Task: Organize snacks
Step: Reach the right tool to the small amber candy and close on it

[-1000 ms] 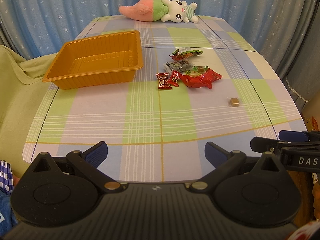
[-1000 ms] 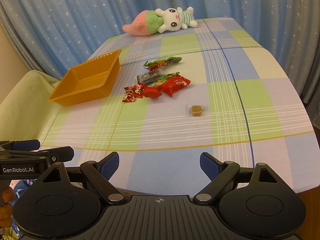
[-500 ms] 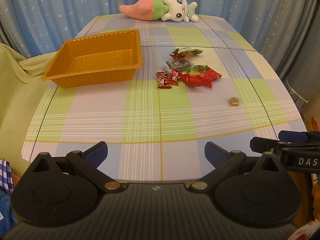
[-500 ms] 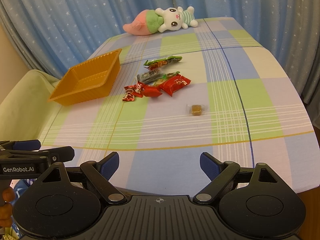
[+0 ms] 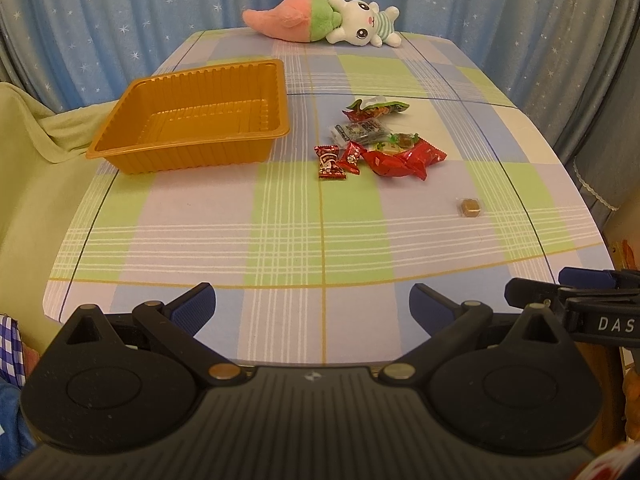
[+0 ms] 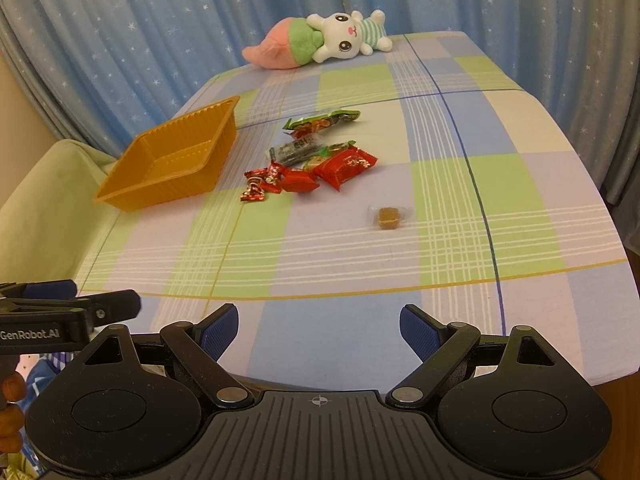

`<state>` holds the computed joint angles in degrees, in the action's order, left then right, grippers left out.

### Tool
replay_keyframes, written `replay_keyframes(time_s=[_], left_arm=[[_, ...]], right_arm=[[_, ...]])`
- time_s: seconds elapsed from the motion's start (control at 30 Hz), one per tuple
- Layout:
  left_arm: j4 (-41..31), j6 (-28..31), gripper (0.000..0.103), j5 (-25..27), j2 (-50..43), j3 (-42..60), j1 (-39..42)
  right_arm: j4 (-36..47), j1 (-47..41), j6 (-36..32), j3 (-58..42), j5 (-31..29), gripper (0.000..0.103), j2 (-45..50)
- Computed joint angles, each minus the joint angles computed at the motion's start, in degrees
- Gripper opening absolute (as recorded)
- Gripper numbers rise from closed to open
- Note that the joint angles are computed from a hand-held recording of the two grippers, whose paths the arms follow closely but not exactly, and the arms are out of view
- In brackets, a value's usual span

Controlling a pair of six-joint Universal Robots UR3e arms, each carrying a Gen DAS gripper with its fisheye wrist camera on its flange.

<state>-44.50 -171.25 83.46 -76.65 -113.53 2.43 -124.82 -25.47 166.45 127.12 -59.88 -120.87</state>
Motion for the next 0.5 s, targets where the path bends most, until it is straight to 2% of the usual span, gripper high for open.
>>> replay_keyframes(time_s=[0.3,0.5], left_arm=[[0.7,0.4,0.103,-2.4,-0.4,-0.3,4.1],[3.3,0.9,0.103,-4.2,-1.5,-1.2,6.2]], right_arm=[[-4.0,-3.5,-0.5,3.1,-0.7,0.087,1.3],[-9.8,-5.9,-0.3,6.5,0.5,0.087,2.8]])
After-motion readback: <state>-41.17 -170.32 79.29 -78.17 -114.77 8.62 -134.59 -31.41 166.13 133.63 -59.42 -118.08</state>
